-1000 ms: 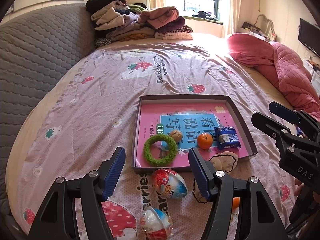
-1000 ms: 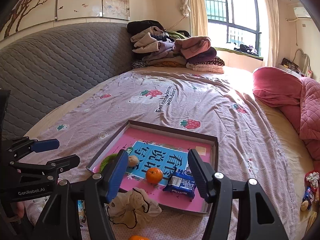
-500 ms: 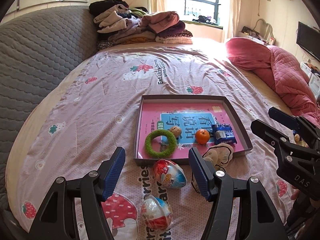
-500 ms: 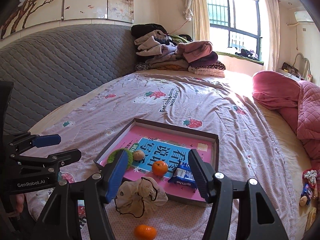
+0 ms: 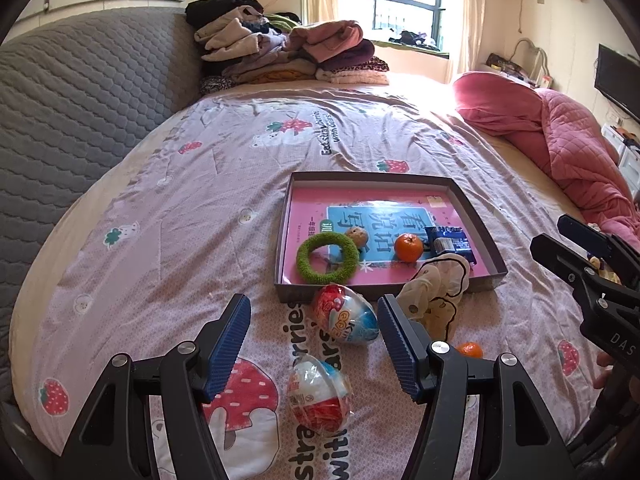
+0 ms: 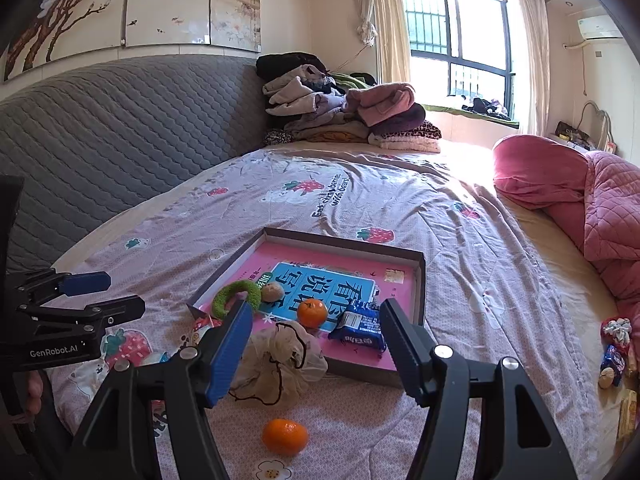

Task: Organize objects
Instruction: 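Pull both open tools back from the tray toward the items on the bedspread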

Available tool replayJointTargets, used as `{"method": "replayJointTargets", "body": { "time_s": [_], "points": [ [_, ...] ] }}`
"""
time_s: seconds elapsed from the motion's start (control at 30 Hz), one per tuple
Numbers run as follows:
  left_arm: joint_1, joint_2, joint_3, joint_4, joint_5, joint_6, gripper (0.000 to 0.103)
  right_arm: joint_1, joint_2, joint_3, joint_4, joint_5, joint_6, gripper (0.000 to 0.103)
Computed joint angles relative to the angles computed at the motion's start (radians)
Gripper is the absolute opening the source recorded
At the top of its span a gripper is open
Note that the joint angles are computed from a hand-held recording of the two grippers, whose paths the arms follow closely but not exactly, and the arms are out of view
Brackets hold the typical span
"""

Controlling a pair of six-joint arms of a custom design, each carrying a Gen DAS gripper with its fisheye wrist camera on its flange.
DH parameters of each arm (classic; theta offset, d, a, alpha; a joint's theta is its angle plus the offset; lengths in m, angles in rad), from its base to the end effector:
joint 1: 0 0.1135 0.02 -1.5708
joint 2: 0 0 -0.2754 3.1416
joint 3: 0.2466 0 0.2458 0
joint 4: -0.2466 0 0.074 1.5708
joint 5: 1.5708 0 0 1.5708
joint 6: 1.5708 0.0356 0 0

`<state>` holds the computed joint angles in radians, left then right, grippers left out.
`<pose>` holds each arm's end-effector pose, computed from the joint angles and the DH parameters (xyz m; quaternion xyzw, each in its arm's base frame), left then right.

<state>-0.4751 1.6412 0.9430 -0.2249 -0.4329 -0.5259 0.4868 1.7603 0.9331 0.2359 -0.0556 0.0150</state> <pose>0.2955 -0.1352 0.1962 -0.0918 0.9239 0.0295 0.3704 0.3246 0.1741 0.1881 -0.2189 0.8546 0.1405 0.4494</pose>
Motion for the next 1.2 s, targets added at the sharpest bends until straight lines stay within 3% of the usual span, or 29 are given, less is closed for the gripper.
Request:
{"method": "replayJointTargets", "body": {
  "time_s": [0.33,1.2],
  "points": [
    [-0.055,-0.029,-0.054,0.003,-0.036,-0.034,0.067,0.013,-0.043,-0.077,0.040,0.000,-0.010,0.066],
    [-0.125,-0.014,-0.121,0.026,-0.016,-0.097,0.067,0.076,-0.035,-0.188,0.084,0.046,-0.025,0.066]
  ]
}}
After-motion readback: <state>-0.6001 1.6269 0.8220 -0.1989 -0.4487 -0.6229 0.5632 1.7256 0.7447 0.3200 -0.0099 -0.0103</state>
